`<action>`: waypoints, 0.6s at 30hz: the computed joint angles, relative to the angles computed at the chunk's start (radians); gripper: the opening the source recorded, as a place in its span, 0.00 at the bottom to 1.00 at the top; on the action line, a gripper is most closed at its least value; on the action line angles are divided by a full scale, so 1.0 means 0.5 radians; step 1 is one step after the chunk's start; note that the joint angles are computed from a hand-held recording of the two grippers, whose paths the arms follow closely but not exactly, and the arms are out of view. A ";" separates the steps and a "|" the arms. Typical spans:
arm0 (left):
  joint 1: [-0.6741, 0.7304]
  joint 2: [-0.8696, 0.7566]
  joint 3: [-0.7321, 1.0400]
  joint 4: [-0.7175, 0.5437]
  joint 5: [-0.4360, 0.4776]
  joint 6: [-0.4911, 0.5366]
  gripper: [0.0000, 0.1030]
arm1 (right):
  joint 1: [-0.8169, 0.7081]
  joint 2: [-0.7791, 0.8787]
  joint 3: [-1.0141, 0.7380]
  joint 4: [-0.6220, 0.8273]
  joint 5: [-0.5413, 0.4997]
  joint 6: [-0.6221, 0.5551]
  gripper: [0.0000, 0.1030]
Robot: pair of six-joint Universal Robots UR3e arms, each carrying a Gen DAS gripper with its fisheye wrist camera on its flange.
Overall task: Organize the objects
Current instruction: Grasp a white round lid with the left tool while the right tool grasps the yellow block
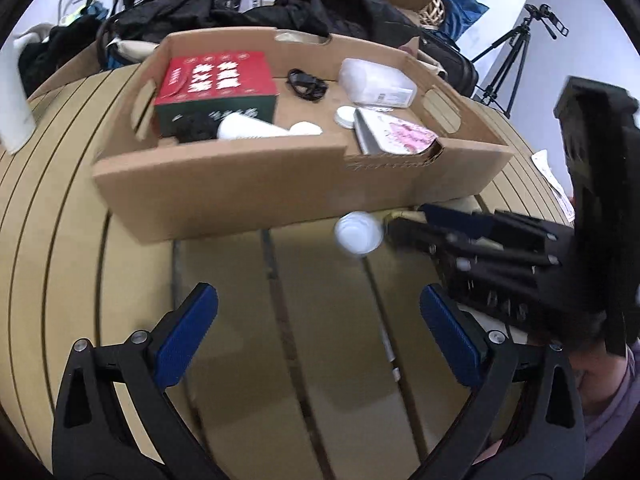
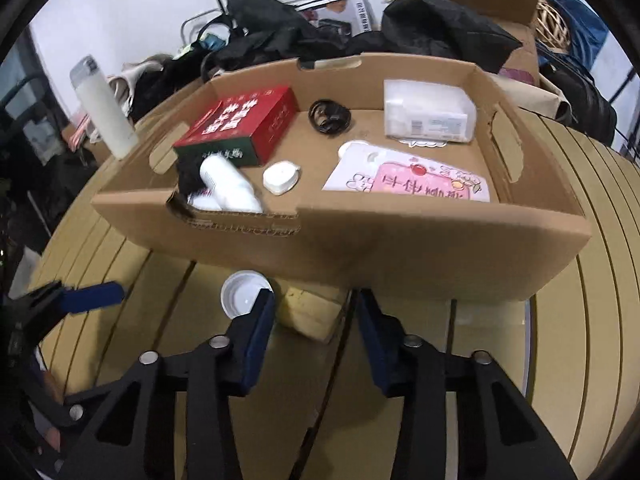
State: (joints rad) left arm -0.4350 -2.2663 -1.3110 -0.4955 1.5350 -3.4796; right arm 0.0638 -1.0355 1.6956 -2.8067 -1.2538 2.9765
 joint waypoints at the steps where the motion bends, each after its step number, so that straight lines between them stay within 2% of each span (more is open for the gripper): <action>1: -0.015 -0.049 0.090 -0.042 0.023 0.015 0.93 | -0.003 -0.018 0.022 -0.006 -0.016 -0.009 0.36; 2: -0.025 -0.101 0.184 -0.081 0.036 0.026 0.90 | -0.017 -0.043 0.061 -0.028 -0.034 -0.010 0.36; 4: -0.048 -0.209 0.377 -0.187 0.078 0.034 0.80 | -0.074 -0.072 0.099 -0.010 0.009 -0.011 0.36; 7: -0.082 -0.380 0.696 -0.405 0.160 0.032 0.71 | -0.137 -0.151 0.206 -0.024 0.003 -0.045 0.36; 11: -0.129 -0.524 0.937 -0.499 0.266 0.003 0.69 | -0.247 -0.337 0.437 -0.027 0.057 -0.079 0.36; 12: -0.146 -0.544 0.967 -0.507 0.310 -0.016 0.60 | -0.261 -0.363 0.468 -0.026 0.069 -0.080 0.36; 13: -0.166 -0.557 0.982 -0.503 0.365 -0.021 0.35 | -0.285 -0.423 0.538 -0.029 0.086 -0.089 0.36; 14: -0.179 -0.557 0.976 -0.486 0.387 -0.001 0.24 | -0.293 -0.457 0.578 -0.029 0.089 -0.096 0.36; 18: -0.131 -0.356 0.641 -0.335 0.120 -0.033 0.25 | -0.308 -0.632 0.720 0.021 0.072 -0.114 0.36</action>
State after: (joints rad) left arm -0.5006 -2.4445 -0.9904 -0.6627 1.5950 -3.4960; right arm -0.0902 -1.3513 2.0554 -2.7963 -1.2178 2.9194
